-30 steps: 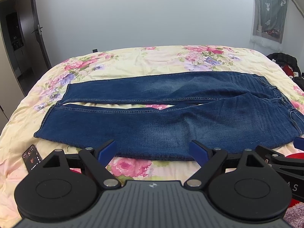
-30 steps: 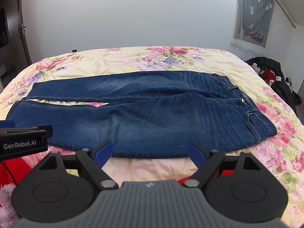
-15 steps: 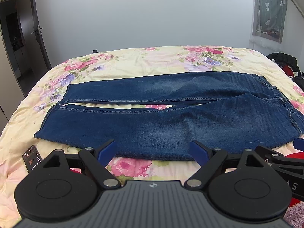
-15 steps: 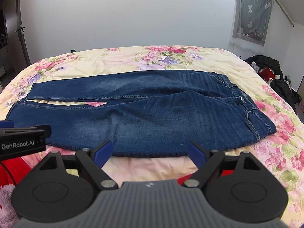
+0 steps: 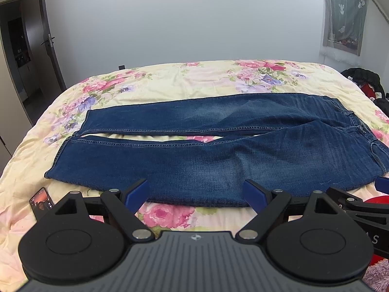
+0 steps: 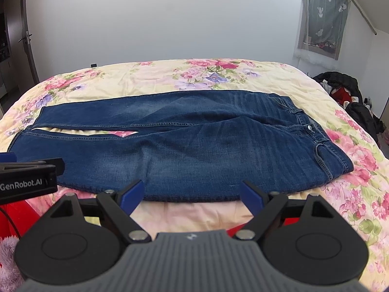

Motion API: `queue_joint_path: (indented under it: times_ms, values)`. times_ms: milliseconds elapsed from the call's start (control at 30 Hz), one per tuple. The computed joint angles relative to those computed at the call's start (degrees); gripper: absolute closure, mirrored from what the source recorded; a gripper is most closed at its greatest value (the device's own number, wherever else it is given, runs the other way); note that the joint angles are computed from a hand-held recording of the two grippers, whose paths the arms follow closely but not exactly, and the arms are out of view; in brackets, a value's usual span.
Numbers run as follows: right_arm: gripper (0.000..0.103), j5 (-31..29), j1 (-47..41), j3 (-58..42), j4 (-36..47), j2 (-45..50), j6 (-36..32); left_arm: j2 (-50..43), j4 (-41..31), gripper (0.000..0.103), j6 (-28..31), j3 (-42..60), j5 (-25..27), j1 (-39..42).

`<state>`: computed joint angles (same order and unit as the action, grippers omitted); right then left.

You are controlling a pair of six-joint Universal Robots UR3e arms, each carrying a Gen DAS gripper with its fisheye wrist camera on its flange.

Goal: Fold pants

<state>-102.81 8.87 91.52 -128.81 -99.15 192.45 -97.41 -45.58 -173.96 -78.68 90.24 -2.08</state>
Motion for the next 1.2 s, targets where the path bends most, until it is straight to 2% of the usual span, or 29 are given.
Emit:
queue_joint_path:
  times_ms: [733, 900, 1067, 1133, 1167, 1200]
  values:
    - [0.021, 0.18, -0.47, 0.57, -0.09, -0.43, -0.08, -0.26, -1.24, 0.002, 0.22, 1.4, 0.16, -0.36]
    - [0.021, 1.85, -2.21, 1.32, -0.51, -0.85, -2.94, -1.39, 0.14, 0.003, 5.74, 2.24, -2.68, 0.56]
    - [0.021, 10.35, -11.34, 11.44, -11.44, -6.28, -13.97, -3.05, 0.47, 0.017, 12.76, 4.07, -9.65, 5.57]
    - [0.021, 14.47, -16.81, 14.17, -13.4, -7.84, -19.66, -5.1, -1.34, 0.031, 18.59, 6.27, -12.82, 8.35]
    - [0.021, 16.01, -19.41, 14.55, -12.97, -8.14, -21.96, -6.52, -3.15, 0.034, 21.62, 8.3, -13.59, 9.65]
    - [0.021, 18.26, -22.29, 14.77, -12.15, -8.51, -24.22, -8.06, -5.0, 0.041, 24.69, 10.56, -14.34, 11.03]
